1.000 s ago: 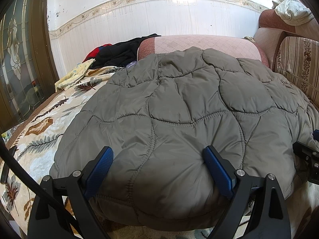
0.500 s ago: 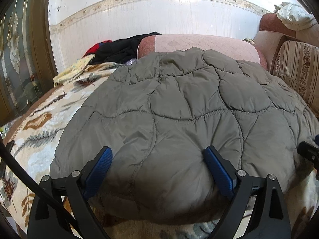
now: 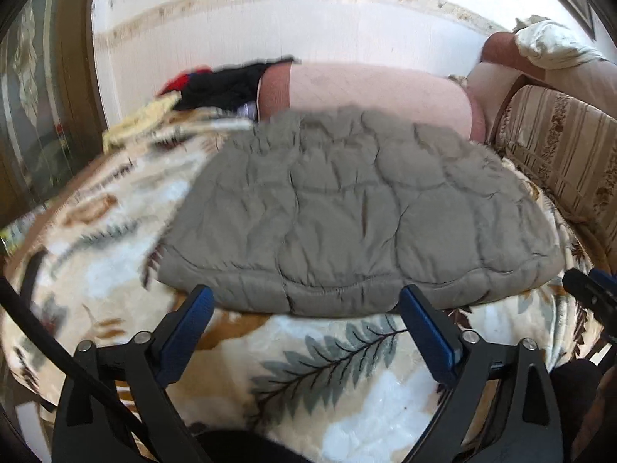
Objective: Fold large clothes
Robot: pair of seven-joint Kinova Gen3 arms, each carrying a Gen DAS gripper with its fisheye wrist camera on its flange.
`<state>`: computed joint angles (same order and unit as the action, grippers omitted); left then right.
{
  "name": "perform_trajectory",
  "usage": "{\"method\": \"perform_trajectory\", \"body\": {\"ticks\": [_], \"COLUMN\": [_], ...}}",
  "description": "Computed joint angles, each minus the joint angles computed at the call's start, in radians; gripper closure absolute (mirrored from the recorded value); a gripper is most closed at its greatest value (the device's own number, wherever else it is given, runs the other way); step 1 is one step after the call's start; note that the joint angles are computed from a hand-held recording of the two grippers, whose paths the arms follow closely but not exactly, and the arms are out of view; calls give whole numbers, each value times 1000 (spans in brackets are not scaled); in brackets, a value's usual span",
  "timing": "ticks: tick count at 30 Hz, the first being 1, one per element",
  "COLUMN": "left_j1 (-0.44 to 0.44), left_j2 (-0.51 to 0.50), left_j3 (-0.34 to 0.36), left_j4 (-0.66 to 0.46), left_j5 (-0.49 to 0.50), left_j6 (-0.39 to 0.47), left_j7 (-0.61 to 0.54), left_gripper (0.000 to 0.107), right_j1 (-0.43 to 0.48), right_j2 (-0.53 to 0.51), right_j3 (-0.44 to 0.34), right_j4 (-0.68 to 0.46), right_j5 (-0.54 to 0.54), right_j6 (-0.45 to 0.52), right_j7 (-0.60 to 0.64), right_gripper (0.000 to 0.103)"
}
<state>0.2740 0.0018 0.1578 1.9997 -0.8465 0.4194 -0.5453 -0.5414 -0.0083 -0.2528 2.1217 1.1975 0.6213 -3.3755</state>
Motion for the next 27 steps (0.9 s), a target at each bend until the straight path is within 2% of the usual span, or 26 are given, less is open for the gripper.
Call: {"method": "perform_trajectory", "body": {"ticks": [4,7,10,13,14,16,20,22,24,27], "left_j1": [6,-11,-19,-29,-16,-23,-35,-32,-13,49], "left_j2": [-78,-129,-150,-148,-159,-172,-155,-112,-48,-21], "left_j3": [54,116,151,185,178,188,249,265,237,102], "left_j4": [1,-13,-74,-126,-119,-101,-59,-58,-89,-106], "left_j5": [-91,-162,-142,-137,-151,-159,-178,-151,-86,36], "left_j6": [95,189,295,387,389,382,428,447,467,404], "left_j7": [65,107,59,16,32,60,133,97,16,-66], "left_gripper": [7,6,4,4,4,4,4,4,4,4], "right_j1": [-14,-41,18,-42,-67,-62,51,49,1,-22], "right_j2": [-58,-97,-134,-146,-142,-141,-162,-127,-55,-47], "right_j3": [-37,-25,-63,-16,-13,-55,-237,-283,-255,-157], "right_j4": [-48,-102,-152,-210,-227,-226,-141,-99,-89,-83], "right_j5": [-78,-149,-222,-267,-264,-243,-188,-154,-134,-194], "right_j6": [72,108,104,154,193,222,233,264,302,263], "right_j7": [101,223,345,438,440,394,232,160,146,169], "right_gripper": [4,4,4,4,4,4,1,1,1,1]}}
